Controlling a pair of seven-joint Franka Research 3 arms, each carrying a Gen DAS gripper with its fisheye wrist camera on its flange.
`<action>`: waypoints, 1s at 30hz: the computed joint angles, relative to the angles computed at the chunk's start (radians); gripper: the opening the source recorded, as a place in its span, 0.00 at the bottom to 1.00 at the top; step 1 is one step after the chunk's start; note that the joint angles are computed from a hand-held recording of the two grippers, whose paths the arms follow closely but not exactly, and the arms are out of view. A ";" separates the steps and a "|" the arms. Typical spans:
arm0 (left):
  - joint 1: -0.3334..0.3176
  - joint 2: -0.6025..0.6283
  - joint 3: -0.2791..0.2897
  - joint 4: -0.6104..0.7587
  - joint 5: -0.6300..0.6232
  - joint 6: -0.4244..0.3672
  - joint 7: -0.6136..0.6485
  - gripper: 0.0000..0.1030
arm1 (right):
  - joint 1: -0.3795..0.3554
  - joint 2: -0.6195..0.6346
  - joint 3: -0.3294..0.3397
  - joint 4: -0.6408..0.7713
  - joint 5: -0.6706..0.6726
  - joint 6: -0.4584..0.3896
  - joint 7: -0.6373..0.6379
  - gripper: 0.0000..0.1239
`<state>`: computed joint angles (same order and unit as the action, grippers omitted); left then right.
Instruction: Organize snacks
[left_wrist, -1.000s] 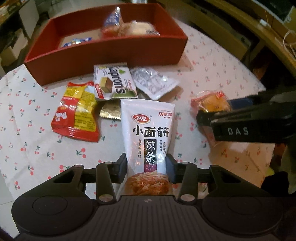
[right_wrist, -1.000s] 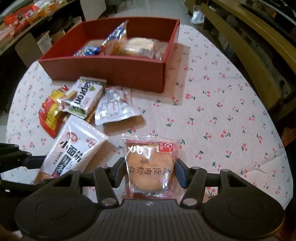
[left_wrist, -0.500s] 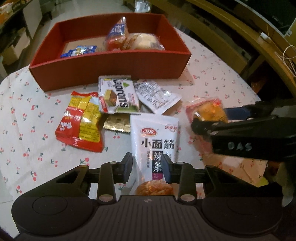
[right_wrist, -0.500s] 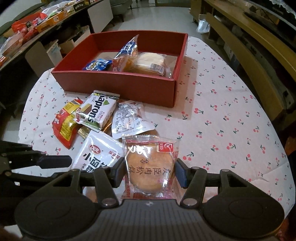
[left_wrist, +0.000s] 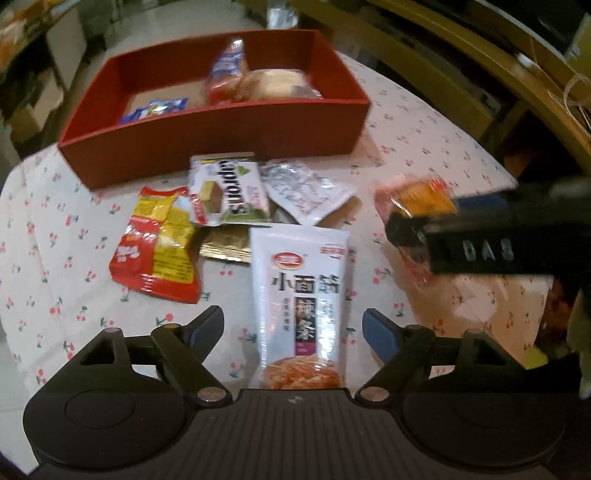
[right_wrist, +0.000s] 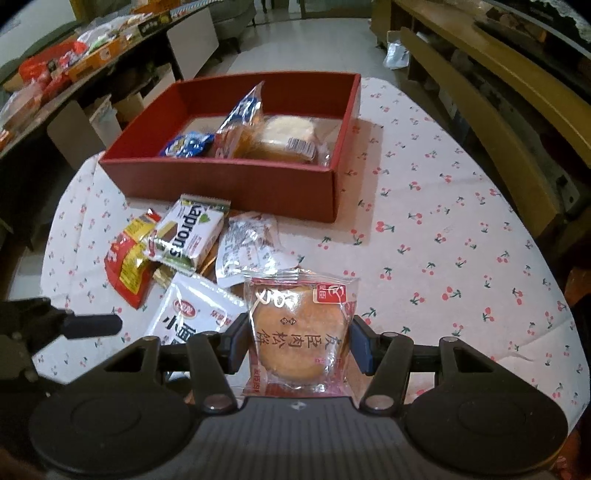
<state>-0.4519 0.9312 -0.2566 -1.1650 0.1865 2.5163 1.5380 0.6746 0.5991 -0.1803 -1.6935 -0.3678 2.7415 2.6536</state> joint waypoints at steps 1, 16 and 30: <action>-0.007 -0.004 0.005 -0.014 0.008 0.005 -0.003 0.86 | 0.002 -0.005 -0.004 -0.008 -0.002 0.006 0.004 0.50; -0.038 0.045 0.021 0.038 0.044 -0.042 -0.056 0.51 | 0.011 -0.037 -0.019 -0.059 -0.020 0.040 0.026 0.50; 0.008 -0.015 0.010 0.014 -0.028 0.056 -0.117 0.50 | 0.028 -0.042 -0.044 -0.048 -0.071 0.064 0.068 0.50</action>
<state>-0.4439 0.9166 -0.2467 -1.1506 0.1581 2.5726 1.4213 0.7031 0.5572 -0.2240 -1.7411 -0.4392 2.8053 2.7212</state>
